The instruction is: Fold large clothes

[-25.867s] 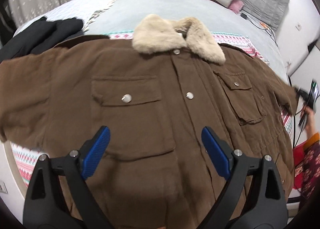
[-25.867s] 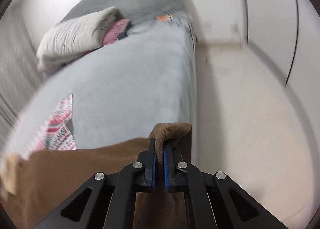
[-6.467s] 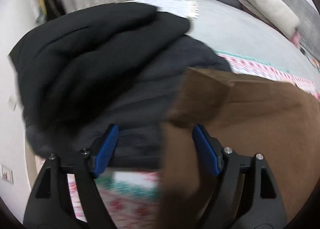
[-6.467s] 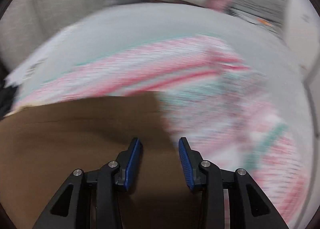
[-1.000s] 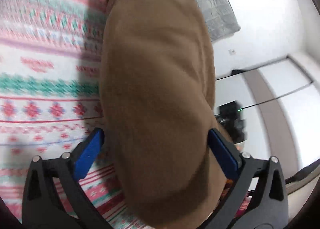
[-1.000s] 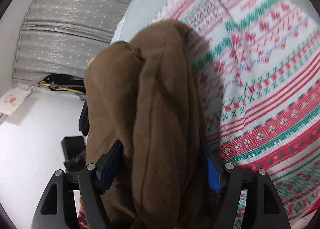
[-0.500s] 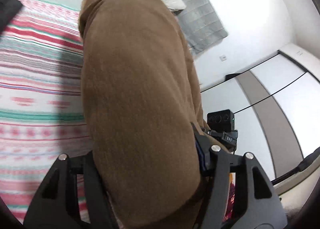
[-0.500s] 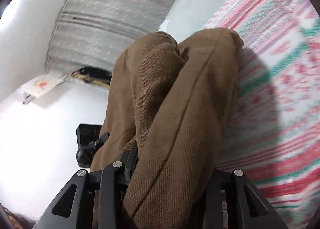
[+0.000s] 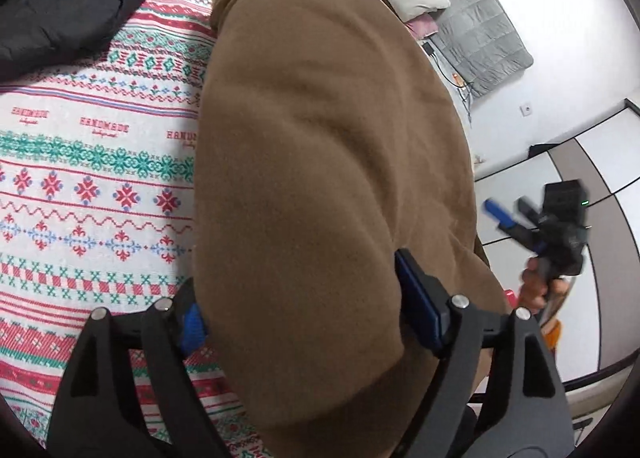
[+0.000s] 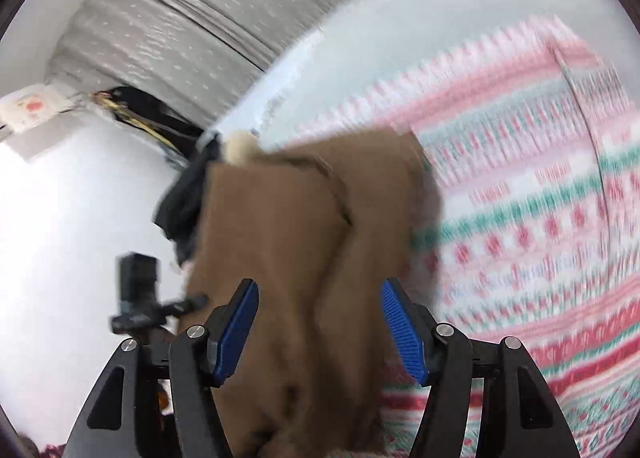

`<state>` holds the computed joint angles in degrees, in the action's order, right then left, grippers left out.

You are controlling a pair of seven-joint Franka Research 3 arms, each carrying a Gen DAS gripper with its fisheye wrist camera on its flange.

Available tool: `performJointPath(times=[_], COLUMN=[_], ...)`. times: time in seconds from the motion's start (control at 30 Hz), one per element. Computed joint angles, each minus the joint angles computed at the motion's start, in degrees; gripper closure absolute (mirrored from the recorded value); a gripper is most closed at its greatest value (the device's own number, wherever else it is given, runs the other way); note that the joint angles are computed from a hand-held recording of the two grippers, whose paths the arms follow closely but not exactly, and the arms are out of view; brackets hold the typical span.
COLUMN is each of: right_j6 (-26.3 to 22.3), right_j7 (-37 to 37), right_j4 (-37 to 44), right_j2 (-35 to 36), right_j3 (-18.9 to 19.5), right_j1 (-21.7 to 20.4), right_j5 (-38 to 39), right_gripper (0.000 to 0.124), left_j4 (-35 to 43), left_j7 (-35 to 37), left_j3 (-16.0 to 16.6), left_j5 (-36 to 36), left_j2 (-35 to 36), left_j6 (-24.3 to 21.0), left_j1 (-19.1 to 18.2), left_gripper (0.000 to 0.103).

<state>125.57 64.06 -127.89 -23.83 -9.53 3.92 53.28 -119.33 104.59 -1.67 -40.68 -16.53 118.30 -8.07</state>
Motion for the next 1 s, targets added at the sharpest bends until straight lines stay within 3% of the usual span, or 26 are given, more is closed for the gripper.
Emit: performJointPath(times=[0.1, 0.13, 0.2, 0.23, 0.27, 0.3, 0.4, 0.47, 0.57, 0.63, 0.67, 0.73, 0.77, 0.9, 1.0], right_j6=[0.6, 1.9, 3.0, 5.2, 7.6, 9.4, 12.9, 14.5, 17.5, 16.2, 16.3, 19.5, 21.8, 26.7, 29.8], right_j7=[-1.0, 1.8, 4.8, 5.3, 5.9, 5.0, -5.8, -8.8, -2.3, 7.6, 8.3, 6.0, 7.4, 23.1, 27.7], right_j4=[2.6, 4.7, 6.8, 5.8, 5.4, 7.1, 7.5, 8.6, 8.1, 7.2, 5.7, 2.4, 1.2, 2.0, 3.0], right_j2=[3.1, 5.8, 9.9, 10.4, 10.8, 12.2, 9.2, 8.4, 11.7, 14.9, 15.0, 12.5, 10.7, 6.6, 5.1], right_j3=[0.8, 2.9, 3.9, 5.9, 7.4, 6.9, 5.9, 5.0, 6.0, 7.3, 7.2, 6.6, 7.5, 13.5, 15.7], right_j1=[1.3, 2.5, 3.9, 3.5, 3.8, 6.0, 7.7, 7.8, 5.1, 3.3, 3.3, 4.3, 4.0, 1.0, 2.1], right_j5=[1.8, 1.2, -1.5, -1.7, -2.5, -0.7, 10.3, 12.6, 2.6, -7.2, -7.5, -3.0, -4.6, -24.6, -31.5], right_gripper=[0.059, 0.059, 0.062, 0.069, 0.097, 0.106, 0.11, 0.111, 0.109, 0.1, 0.093, 0.087, 0.083, 0.083, 0.081], left_j4=[0.2, -2.2, -3.1, -3.7, -4.1, -4.5, -5.4, -6.4, -7.1, -6.5, -6.2, -5.5, -5.0, -0.9, 3.7], left_j7=[-2.8, -2.1, -3.0, -3.3, -4.1, -4.2, -2.6, -1.4, -0.2, 0.1, 0.1, 1.4, 2.3, 5.7, 6.8], left_j3=[-0.7, -1.4, -0.8, -0.7, -0.7, -0.2, 1.1, 0.7, 0.4, 0.3, -0.2, -1.1, -1.4, -1.9, -2.7], left_j5=[2.2, 2.1, 3.4, 3.9, 4.9, 5.7, 4.7, 5.6, 9.1, 10.6, 12.3, 16.1, 17.7, 21.1, 22.1], left_j2=[-0.3, -2.2, -3.0, -3.5, -4.1, -4.5, -5.9, -7.2, -8.2, -7.5, -7.2, -6.6, -6.1, -2.3, 2.5], left_j6=[2.7, 2.5, 3.4, 3.8, 4.2, 4.5, 7.0, 10.8, 12.8, 13.5, 14.1, 17.1, 18.8, 22.7, 24.3], left_j1=[-0.8, 0.5, -0.3, -0.4, -0.3, -0.1, -0.9, -1.1, -2.2, -3.0, -3.0, -3.2, -3.4, -5.0, -5.5], left_gripper=[0.02, 0.02, 0.02, 0.02, 0.02, 0.02, 0.015, 0.015, 0.014, 0.014, 0.014, 0.015, 0.015, 0.016, 0.018])
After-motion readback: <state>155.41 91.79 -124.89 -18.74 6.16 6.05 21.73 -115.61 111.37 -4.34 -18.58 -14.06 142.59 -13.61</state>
